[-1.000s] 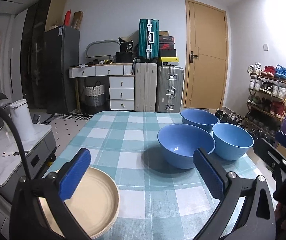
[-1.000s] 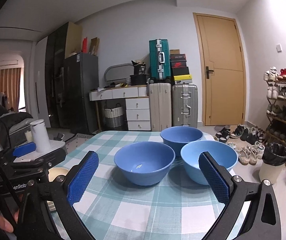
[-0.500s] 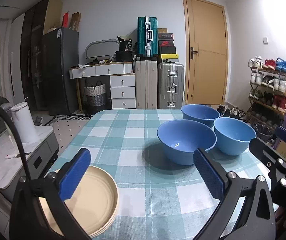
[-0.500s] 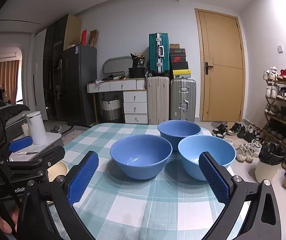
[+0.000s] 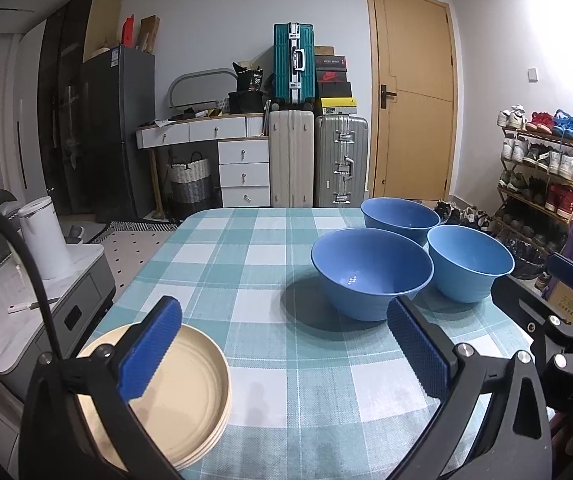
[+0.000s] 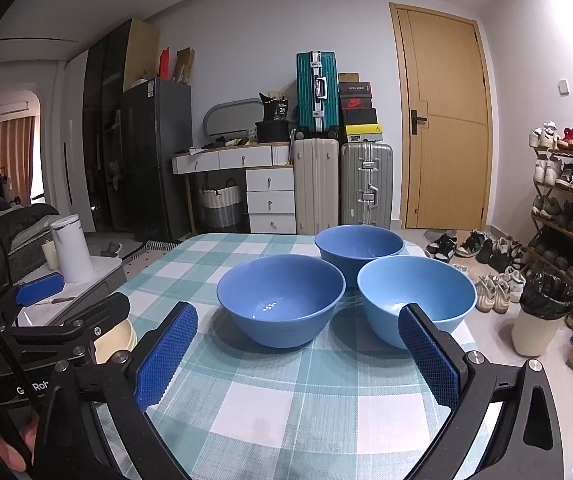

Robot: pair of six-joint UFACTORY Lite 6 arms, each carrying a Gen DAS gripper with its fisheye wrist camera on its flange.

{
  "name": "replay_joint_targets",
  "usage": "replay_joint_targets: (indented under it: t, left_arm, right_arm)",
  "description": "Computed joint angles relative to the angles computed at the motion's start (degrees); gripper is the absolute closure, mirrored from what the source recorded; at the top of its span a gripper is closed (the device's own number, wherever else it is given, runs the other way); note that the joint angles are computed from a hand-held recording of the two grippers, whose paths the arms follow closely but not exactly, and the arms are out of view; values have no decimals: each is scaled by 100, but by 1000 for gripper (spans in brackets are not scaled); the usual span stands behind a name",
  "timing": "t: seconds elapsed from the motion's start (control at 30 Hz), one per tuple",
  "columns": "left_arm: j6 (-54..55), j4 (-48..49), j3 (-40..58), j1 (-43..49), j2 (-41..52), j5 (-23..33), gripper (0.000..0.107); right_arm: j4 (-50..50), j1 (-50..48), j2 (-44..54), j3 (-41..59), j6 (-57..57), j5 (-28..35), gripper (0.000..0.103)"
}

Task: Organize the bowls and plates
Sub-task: 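Raise both tools away from the plate stack and hold them, then reach the left tool to the nearest blue bowl and grip its rim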

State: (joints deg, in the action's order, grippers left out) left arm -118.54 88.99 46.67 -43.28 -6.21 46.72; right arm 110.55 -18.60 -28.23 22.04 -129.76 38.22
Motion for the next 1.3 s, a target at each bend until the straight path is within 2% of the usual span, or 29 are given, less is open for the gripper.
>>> replay_joint_targets:
  t: [0.27,0.63,0.77,0.87,0.93,1.07,1.23,1.3]
  left_arm:
    - [86,-46,140,27,184,-121,4]
    - [117,-364,112,841,148,-1084,4]
    - [622,-726,364,1063,369,-1537,4]
    - [1438,-1269,741,1283,519,-1815,4]
    - [2293,-1992,1137,1531,661,-1952,4]
    - [4691,-4182,2423,2076,1547,-2163,4]
    - [7612,-7039,5048,2543,3516,-1046,4]
    - [8164,-7677,6042,2677,4245,-628,4]
  right_arm:
    - [-243,-210,251,169,372,114,1]
    - [-725,-663,806,506,1124,426,1]
    - [-822,-699,932,601,1251,438,1]
    - [-954,-683,1030,674,1388,384,1]
    - [-1003,-756,1004,652,1435,470,1]
    - [-1070,-918,1005,636,1519,676,1]
    - [-1223,-1078,1118,736,1674,879,1]
    - [-1305,-1195,1215,784,1729,1010,1]
